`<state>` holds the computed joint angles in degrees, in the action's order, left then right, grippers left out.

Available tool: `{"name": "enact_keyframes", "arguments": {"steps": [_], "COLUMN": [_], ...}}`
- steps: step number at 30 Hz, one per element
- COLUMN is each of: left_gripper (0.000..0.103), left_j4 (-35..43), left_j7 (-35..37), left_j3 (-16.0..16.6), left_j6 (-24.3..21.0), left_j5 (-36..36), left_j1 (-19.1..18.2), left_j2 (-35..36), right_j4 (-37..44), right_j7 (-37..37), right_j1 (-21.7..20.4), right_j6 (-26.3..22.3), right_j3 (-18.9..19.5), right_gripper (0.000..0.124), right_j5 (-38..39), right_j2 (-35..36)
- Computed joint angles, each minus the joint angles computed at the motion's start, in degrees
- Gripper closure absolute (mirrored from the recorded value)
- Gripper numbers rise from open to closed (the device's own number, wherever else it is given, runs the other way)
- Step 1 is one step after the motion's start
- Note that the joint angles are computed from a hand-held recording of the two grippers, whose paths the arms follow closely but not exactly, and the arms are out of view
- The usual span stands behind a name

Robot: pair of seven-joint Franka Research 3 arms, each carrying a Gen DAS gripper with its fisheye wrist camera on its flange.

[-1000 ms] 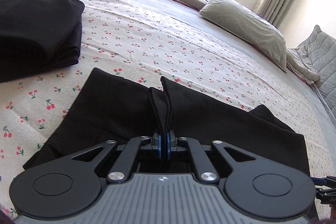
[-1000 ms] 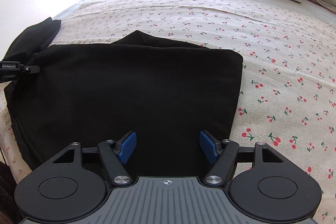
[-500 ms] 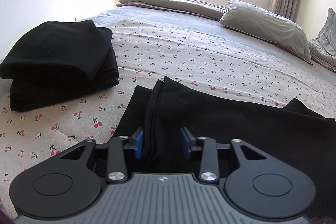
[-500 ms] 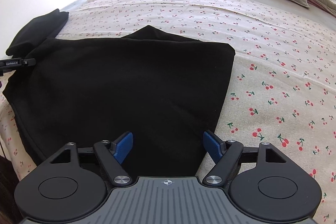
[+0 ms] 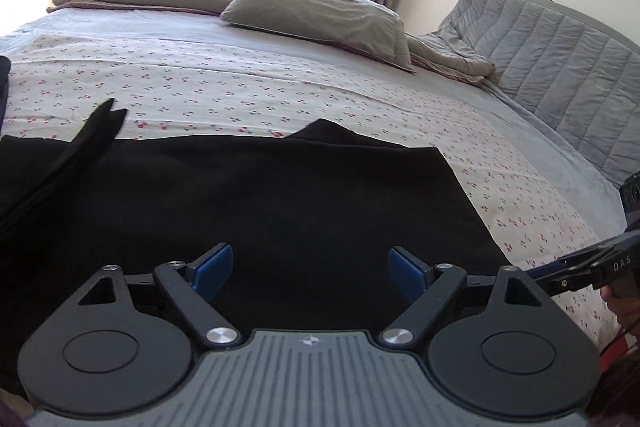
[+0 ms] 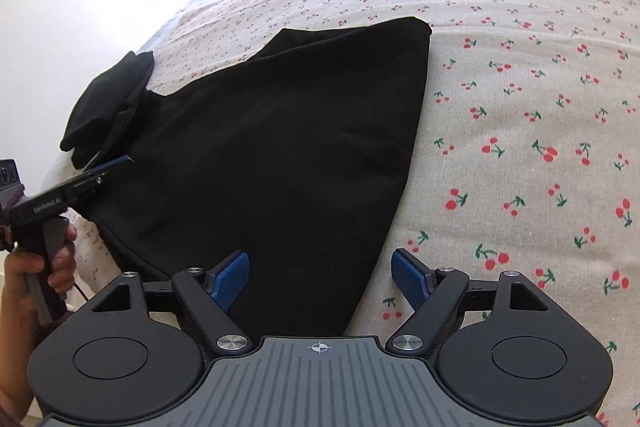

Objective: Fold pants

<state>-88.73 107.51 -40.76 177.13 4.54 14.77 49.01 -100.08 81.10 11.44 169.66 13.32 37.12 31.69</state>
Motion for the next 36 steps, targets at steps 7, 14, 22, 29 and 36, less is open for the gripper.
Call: {"name": "enact_keyframes", "arguments": {"steps": [7,14,22,29,36], "left_gripper": [0.011,0.011,0.012,0.012,0.025], "left_j4": [-0.4,-0.6,-4.5,-7.9,-8.4], "left_j7": [6.5,10.1,23.8,38.8,34.9], "left_j3": [-3.6,-6.4,-12.0,-19.7,-8.1], "left_j6": [-0.3,-3.9,-5.5,-5.6,7.3], "left_j5": [4.4,0.4,0.7,1.8,5.8], "left_j1": [0.5,3.0,5.3,8.6,-3.0], "left_j2": [2.7,4.0,5.0,8.7,4.0], "right_j4": [-3.7,-2.6,-1.8,-1.9,-0.5], "right_j7": [-9.7,-20.5,-25.7,-35.4,-36.7], "right_j1": [-6.7,-10.4,-9.0,-8.7,-5.6], "right_j6": [1.6,-3.6,-7.3,-9.4,-12.4], "right_j3": [7.6,11.5,8.6,7.3,2.9], "right_gripper": [0.044,0.065,0.093,0.103,0.103], "right_j5": [11.4,23.7,32.9,44.6,47.8], "right_j2": [-1.9,-1.3,-1.2,-3.6,-4.1]}}
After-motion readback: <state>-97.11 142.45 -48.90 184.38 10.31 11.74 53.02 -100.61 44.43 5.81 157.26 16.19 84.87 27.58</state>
